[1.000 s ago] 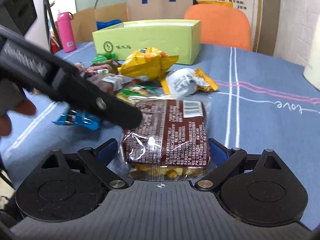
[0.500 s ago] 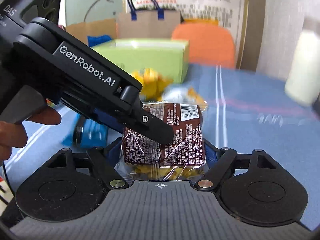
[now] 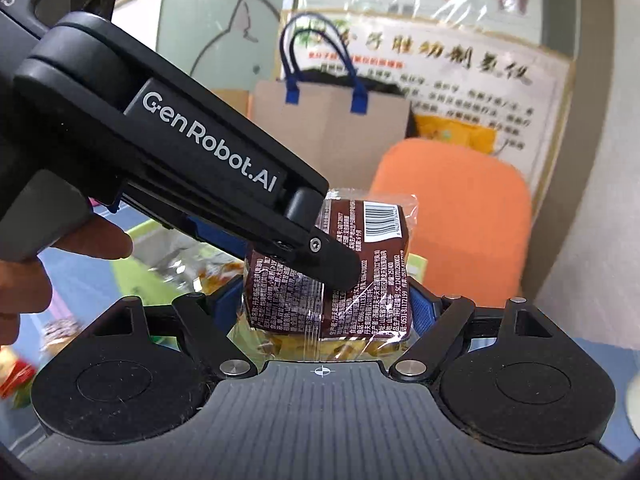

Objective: Organize snacks
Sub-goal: 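Place the brown nut packet into the green box and open the left tool, then grasp the yellow cake packet with the left tool while the right tool approaches the red-date bag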

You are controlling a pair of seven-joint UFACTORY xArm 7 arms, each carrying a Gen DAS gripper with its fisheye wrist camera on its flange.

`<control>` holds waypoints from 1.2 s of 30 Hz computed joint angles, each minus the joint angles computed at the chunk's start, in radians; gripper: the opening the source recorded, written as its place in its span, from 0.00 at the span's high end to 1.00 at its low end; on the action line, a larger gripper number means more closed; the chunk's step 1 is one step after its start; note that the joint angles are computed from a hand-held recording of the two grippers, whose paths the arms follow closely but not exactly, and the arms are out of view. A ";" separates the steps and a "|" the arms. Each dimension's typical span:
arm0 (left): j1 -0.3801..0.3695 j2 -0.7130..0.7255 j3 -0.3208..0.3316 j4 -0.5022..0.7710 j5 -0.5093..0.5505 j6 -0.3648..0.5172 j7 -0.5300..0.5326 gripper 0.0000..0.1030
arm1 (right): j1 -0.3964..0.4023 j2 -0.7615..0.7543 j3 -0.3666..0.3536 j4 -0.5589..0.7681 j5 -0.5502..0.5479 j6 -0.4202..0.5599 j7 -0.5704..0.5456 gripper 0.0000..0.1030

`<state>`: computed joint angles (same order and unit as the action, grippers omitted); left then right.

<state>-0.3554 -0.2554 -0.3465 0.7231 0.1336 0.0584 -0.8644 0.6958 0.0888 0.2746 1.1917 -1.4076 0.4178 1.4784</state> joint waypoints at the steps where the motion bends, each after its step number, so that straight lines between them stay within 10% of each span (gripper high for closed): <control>1: 0.022 0.013 -0.008 0.004 0.024 -0.007 -0.020 0.37 | -0.005 0.016 -0.004 0.011 0.015 -0.006 -0.010 0.33; 4: 0.168 -0.051 -0.124 -0.045 0.123 -0.044 -0.138 0.34 | -0.001 0.006 -0.021 -0.023 -0.054 -0.004 0.102 0.30; 8: 0.172 -0.192 -0.158 -0.143 0.094 -0.065 -0.172 0.34 | -0.012 -0.105 0.020 -0.132 -0.226 0.025 0.313 0.20; 17: -0.050 -0.644 -0.197 -0.374 -0.029 0.115 -0.284 0.30 | 0.000 -0.360 0.164 -0.367 -0.172 0.096 0.561 0.15; 25: -0.312 -0.962 -0.344 -0.486 -0.083 0.481 -0.583 0.29 | 0.053 -0.514 0.395 -0.546 0.095 0.210 0.773 0.15; 36: -0.570 -0.947 -0.380 -0.528 -0.082 0.681 -0.816 0.28 | 0.113 -0.312 0.509 -0.481 0.128 0.285 0.842 0.15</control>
<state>-0.9254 -1.2026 -0.7266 0.1947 0.0521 0.7399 -1.6806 0.8084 -0.2236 0.7835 0.7111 -1.2801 0.7028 2.3206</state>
